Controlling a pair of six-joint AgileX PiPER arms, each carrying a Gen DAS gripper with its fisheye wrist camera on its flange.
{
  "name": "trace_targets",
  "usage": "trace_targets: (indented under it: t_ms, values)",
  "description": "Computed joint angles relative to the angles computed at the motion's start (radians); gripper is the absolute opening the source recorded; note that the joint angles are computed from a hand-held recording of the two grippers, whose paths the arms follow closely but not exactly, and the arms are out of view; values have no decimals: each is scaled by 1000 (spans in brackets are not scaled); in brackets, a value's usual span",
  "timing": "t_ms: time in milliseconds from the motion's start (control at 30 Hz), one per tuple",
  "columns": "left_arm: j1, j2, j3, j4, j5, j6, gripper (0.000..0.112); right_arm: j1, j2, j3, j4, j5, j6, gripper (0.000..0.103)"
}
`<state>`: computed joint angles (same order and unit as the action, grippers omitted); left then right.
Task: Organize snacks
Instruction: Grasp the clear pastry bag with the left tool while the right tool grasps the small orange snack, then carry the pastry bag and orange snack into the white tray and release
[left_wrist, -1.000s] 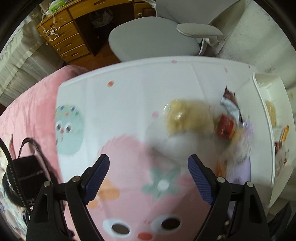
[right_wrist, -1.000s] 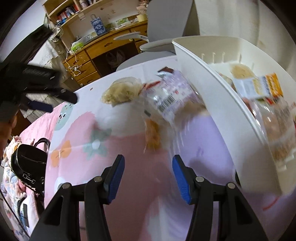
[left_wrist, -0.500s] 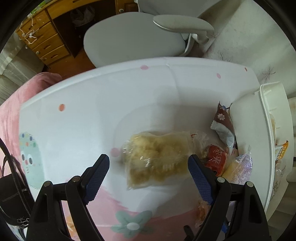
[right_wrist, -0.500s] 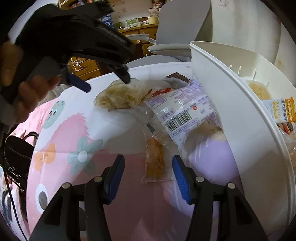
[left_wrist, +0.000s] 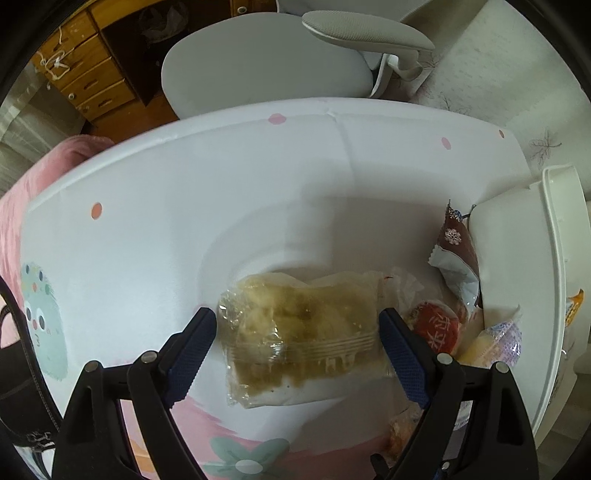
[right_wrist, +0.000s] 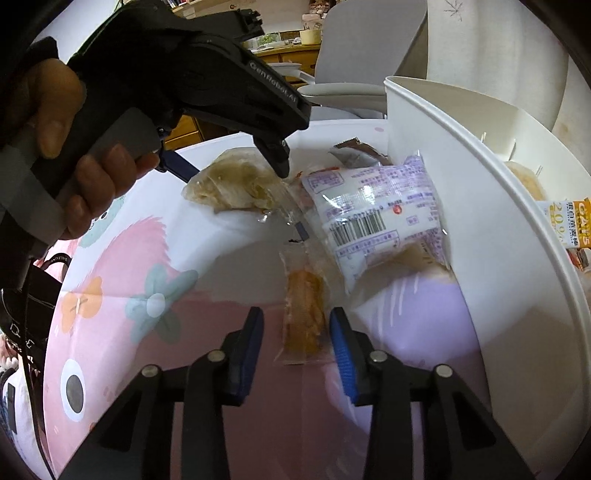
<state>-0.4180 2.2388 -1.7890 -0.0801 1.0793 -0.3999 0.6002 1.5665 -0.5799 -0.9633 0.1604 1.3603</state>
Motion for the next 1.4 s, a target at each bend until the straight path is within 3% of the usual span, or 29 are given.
trace_targets:
  t_ms: [67, 267, 400, 567, 733, 1100, 1400]
  values:
    - [2, 2, 7, -7, -8, -3, 81, -7, -1, 4, 38, -7, -47, 23]
    - [-15, -46, 84, 22, -71, -21, 64, -38, -23, 14, 295, -12, -329, 23]
    - [-11, -70, 109, 27, -62, -41, 57, -47, -43, 20, 413, -2, -440, 23]
    - [-19, -119, 147, 70, -33, -67, 54, -50, -77, 37, 459, 1, -476, 23]
    - [-28, -189, 187, 96, -5, -80, 53, -30, -130, 46, 401, 35, -375, 23]
    - [-80, -410, 299, 91, 57, -84, 53, 147, -348, 59, 252, 270, -131, 21]
    - [-186, -666, 494, 73, 65, -158, 53, 474, -515, 47, 223, 568, 60, 21]
